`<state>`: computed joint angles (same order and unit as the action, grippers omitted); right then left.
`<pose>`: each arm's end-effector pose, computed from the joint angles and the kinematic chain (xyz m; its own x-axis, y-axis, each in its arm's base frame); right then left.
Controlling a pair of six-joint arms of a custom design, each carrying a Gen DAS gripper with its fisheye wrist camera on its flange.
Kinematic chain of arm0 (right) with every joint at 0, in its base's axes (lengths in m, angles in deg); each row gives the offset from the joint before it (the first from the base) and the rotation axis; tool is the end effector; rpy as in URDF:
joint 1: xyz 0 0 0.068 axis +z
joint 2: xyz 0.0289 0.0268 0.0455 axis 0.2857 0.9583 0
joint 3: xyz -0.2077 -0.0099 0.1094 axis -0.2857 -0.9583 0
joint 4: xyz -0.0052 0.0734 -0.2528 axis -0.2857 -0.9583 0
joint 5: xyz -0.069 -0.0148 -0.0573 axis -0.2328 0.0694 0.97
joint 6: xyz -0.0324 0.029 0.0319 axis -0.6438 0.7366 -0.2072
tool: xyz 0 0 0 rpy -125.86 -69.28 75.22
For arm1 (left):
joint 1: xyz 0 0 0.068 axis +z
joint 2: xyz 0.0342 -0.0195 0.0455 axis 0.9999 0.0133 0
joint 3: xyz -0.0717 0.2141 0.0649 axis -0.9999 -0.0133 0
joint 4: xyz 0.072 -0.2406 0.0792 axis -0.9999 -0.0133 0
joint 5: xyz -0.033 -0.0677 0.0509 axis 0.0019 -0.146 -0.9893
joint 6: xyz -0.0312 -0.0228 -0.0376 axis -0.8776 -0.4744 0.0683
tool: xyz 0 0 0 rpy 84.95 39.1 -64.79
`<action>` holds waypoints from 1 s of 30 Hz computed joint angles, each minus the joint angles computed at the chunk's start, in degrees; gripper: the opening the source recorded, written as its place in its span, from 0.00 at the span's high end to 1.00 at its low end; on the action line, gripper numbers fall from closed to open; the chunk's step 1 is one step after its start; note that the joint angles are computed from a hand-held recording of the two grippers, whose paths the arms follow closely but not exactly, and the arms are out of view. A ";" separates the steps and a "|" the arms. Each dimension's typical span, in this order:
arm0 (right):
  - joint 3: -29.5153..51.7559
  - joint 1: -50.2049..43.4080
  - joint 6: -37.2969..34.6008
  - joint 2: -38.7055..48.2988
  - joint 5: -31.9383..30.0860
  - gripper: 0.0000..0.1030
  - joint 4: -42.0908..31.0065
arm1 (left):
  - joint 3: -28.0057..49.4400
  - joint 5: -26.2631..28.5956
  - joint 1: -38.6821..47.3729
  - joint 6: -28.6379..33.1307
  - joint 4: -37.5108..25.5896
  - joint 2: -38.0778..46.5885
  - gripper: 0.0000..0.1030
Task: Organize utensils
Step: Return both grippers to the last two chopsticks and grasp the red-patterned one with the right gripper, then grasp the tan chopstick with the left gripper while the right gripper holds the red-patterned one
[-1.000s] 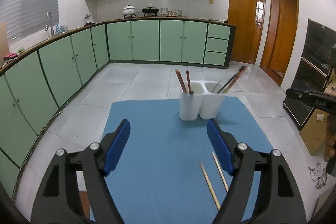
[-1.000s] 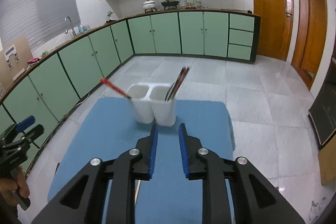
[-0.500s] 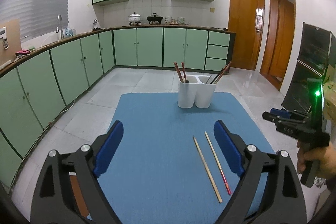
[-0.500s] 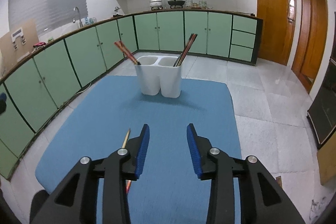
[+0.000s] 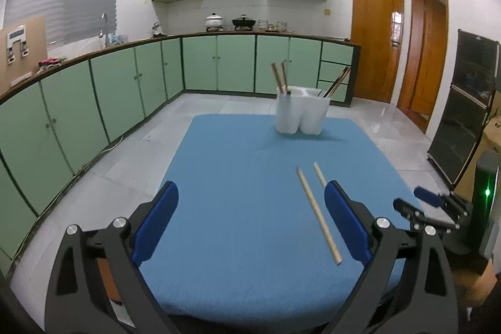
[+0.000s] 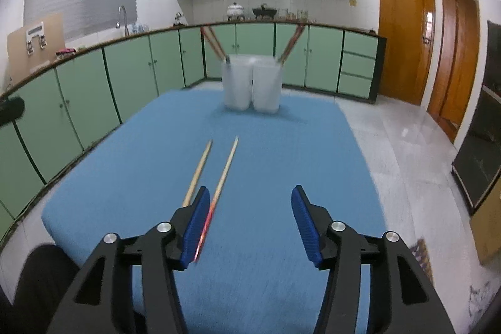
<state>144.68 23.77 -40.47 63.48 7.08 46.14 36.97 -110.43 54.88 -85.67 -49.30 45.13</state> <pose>0.3547 0.0594 0.2072 -0.4756 -0.3125 -0.8223 -0.5874 0.8086 0.0324 0.2037 -0.1071 0.2821 -0.4420 -0.2402 -0.8643 -0.4411 0.8972 -0.0238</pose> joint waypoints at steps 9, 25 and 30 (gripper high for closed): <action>-9.22 3.03 0.91 2.06 1.48 0.52 7.01 | -11.40 1.14 -1.28 -9.64 -3.26 -6.97 0.09; -1.51 4.69 -0.95 11.44 2.24 0.87 6.12 | -13.09 6.54 2.61 -5.93 3.14 -2.81 0.09; 0.41 0.04 -1.99 13.27 1.89 0.94 6.00 | -12.54 8.82 2.90 -3.96 11.64 5.35 0.09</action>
<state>145.09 23.81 -42.46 76.74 8.97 52.14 24.43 -101.61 57.79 -89.63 -37.66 50.48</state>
